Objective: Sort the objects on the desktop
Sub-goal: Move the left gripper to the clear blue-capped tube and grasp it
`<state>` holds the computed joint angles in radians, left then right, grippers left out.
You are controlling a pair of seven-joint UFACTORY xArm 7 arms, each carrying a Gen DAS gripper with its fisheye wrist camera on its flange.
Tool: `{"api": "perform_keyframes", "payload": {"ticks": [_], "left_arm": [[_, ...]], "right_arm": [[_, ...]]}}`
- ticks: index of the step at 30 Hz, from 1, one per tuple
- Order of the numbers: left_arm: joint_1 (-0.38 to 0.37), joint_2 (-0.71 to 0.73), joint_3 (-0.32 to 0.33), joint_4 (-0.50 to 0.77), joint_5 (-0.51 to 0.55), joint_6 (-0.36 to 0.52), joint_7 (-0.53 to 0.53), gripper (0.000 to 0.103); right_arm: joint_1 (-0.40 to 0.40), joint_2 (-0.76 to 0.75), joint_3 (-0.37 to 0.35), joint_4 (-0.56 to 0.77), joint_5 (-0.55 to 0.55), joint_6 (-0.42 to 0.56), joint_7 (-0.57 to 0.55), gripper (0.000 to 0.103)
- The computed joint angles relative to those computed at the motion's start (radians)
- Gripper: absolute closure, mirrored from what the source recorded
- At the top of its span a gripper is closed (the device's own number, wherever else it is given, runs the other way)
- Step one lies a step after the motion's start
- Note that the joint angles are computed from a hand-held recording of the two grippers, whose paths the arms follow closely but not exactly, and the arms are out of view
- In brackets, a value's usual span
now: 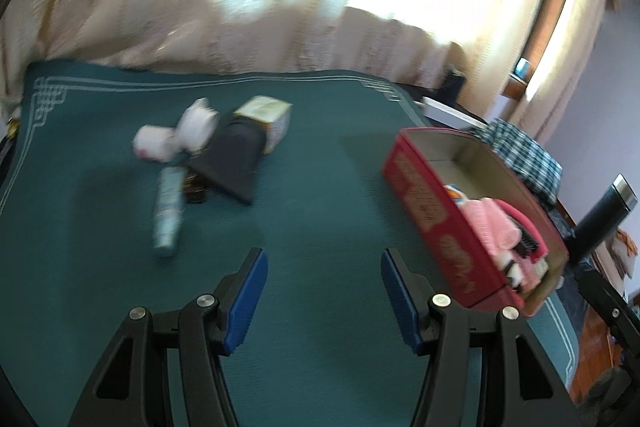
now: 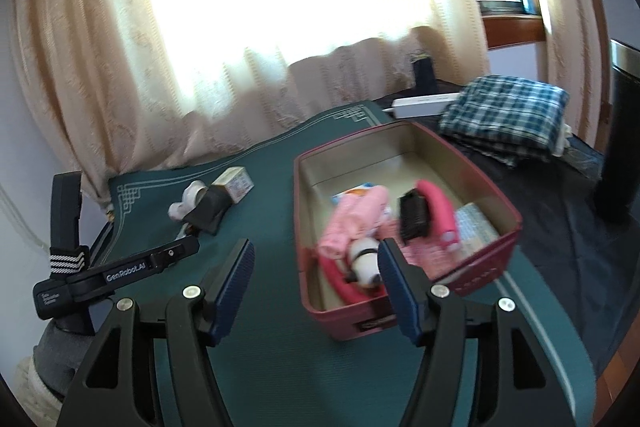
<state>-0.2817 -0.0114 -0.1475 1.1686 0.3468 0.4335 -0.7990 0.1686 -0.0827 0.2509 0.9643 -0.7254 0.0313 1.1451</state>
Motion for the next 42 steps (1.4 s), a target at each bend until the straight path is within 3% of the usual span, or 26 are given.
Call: {"api": "perform_keyframes", "payload": {"ticks": [6,13,21,30,33,37,39,42], "left_arm": [[0.049,-0.056,0.024,-0.081,-0.025,-0.014,0.007,0.042],[0.102,-0.050,0.036,-0.093,-0.022,0.007,0.020,0.042],[0.113,0.032,0.057,-0.035,-0.001,0.030,0.052,0.042],[0.098,0.113,0.090,0.046,0.023,0.060,0.055,0.043],[0.090,0.136,0.099,0.063,0.038,0.068,0.066,0.053],[0.068,0.143,0.114,0.070,0.134,0.082,0.030,0.066],[0.075,0.134,0.114,0.054,0.122,0.064,0.040,0.080],[0.083,0.116,0.113,0.024,0.104,0.038,0.051,0.080]], "right_arm": [[0.068,0.044,-0.008,0.047,0.026,0.029,-0.048,0.034],[0.164,0.095,-0.045,0.095,0.078,0.048,-0.127,0.032],[0.242,0.155,-0.083,0.142,0.192,0.071,-0.248,0.031],[0.279,0.202,-0.103,0.176,0.319,0.082,-0.373,0.030],[0.288,0.216,-0.106,0.188,0.357,0.087,-0.410,0.030],[0.300,0.228,-0.112,0.202,0.387,0.095,-0.443,0.030],[0.308,0.236,-0.115,0.211,0.395,0.100,-0.454,0.030],[0.319,0.249,-0.117,0.233,0.401,0.112,-0.474,0.030]]}}
